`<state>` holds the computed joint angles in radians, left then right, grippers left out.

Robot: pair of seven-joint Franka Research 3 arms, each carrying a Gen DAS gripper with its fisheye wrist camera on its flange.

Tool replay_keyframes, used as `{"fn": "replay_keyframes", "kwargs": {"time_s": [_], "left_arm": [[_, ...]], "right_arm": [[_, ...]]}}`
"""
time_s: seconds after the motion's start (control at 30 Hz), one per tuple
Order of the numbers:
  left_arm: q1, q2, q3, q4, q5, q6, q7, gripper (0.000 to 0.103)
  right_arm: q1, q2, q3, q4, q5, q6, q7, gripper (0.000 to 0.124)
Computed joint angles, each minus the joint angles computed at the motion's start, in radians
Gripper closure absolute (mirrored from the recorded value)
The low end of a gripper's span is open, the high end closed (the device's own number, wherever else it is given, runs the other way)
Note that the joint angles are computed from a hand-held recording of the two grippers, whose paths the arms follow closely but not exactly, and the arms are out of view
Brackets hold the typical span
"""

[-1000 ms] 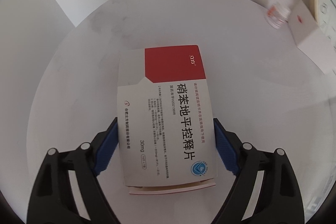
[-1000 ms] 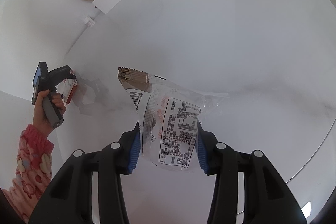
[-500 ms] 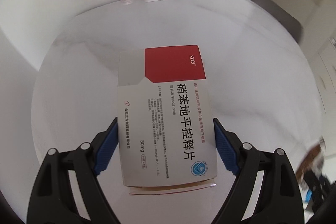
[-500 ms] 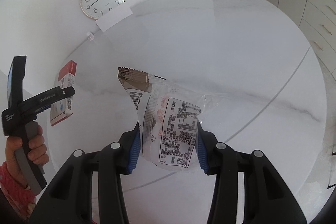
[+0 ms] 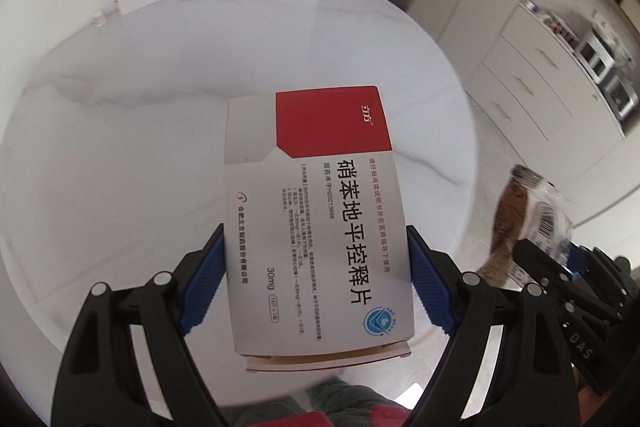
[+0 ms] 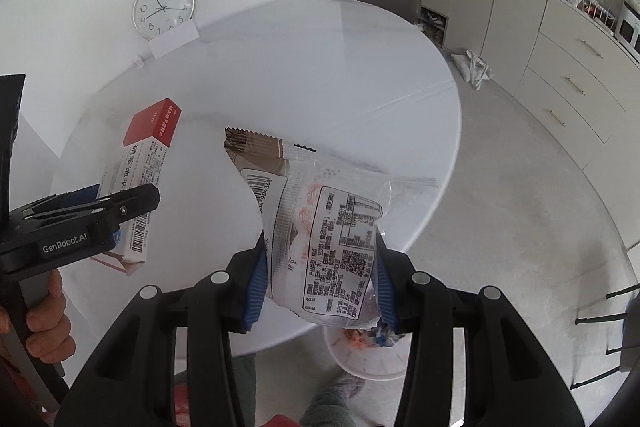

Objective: Collect trash
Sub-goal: 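Carry the plastic bag over the bin and open the right tool while left carries the box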

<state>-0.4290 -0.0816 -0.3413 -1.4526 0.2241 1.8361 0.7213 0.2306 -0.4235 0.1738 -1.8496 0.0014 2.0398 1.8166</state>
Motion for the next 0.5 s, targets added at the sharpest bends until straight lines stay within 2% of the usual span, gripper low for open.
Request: {"fn": "replay_keyframes", "kwargs": {"time_s": [0.13, 0.23, 0.5], "left_arm": [[-0.065, 0.101, -0.046, 0.120, 0.030, -0.074, -0.028, 0.022], [-0.122, 0.159, -0.059, 0.191, 0.073, -0.129, -0.023, 0.022], [-0.218, 0.246, -0.041, 0.298, 0.120, -0.217, -0.023, 0.022]], "right_arm": [[-0.015, -0.105, -0.063, -0.103, 0.045, -0.030, -0.063, 0.078], [-0.046, -0.155, -0.072, -0.165, 0.052, -0.036, -0.090, 0.078], [-0.118, -0.192, -0.089, -0.286, 0.068, -0.037, -0.114, 0.078]]}}
